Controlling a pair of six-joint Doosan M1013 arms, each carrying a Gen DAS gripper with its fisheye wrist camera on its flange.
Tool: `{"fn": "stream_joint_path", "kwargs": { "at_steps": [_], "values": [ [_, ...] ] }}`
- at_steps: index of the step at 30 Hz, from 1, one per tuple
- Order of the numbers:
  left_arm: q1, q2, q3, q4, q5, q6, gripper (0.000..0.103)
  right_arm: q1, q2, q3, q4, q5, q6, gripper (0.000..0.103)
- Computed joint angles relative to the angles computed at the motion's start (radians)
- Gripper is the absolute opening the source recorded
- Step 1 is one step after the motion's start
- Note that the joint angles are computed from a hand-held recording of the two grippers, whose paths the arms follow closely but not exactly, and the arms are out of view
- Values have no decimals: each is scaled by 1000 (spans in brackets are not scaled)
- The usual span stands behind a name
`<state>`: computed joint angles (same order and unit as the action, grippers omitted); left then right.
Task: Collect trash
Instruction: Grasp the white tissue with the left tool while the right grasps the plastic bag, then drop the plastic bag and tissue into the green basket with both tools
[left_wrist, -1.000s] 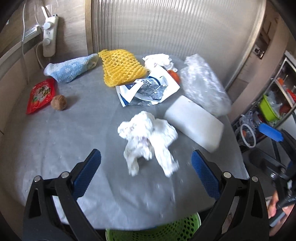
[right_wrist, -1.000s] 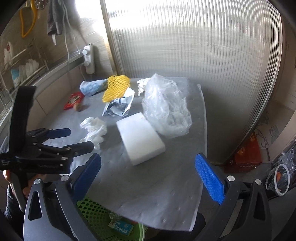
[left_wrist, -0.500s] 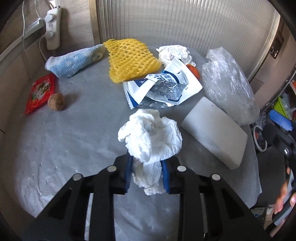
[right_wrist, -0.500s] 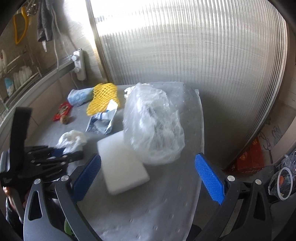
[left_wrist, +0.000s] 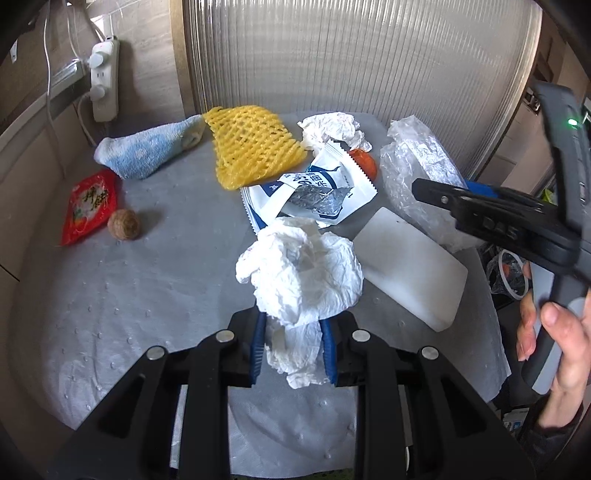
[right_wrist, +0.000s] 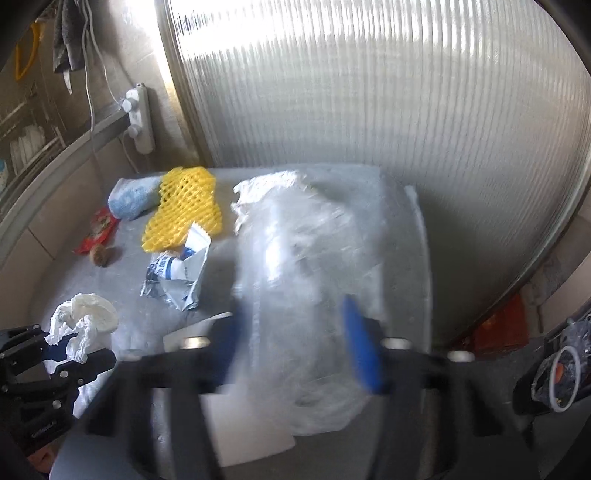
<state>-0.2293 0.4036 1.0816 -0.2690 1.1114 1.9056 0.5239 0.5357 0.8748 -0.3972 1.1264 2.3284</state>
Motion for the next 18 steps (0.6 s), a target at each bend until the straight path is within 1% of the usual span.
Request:
{"fn": "stream_joint_path", "kwargs": {
  "at_steps": [1,4,12,18],
  "values": [
    [1,-1,2,-4,-2,2,25,-2,0,1,12,-3,-1,23],
    [6,2,-2,-20,-4,7,25,2,-5,8,0,-14,10,20],
    [24,-30,30,-60,-25,26,25,25,-22,-2,-62,-25,30,19],
    [46,-74,78,-107,-33,67,25,80,-44,-1,-101,-22,17,19]
  ]
}}
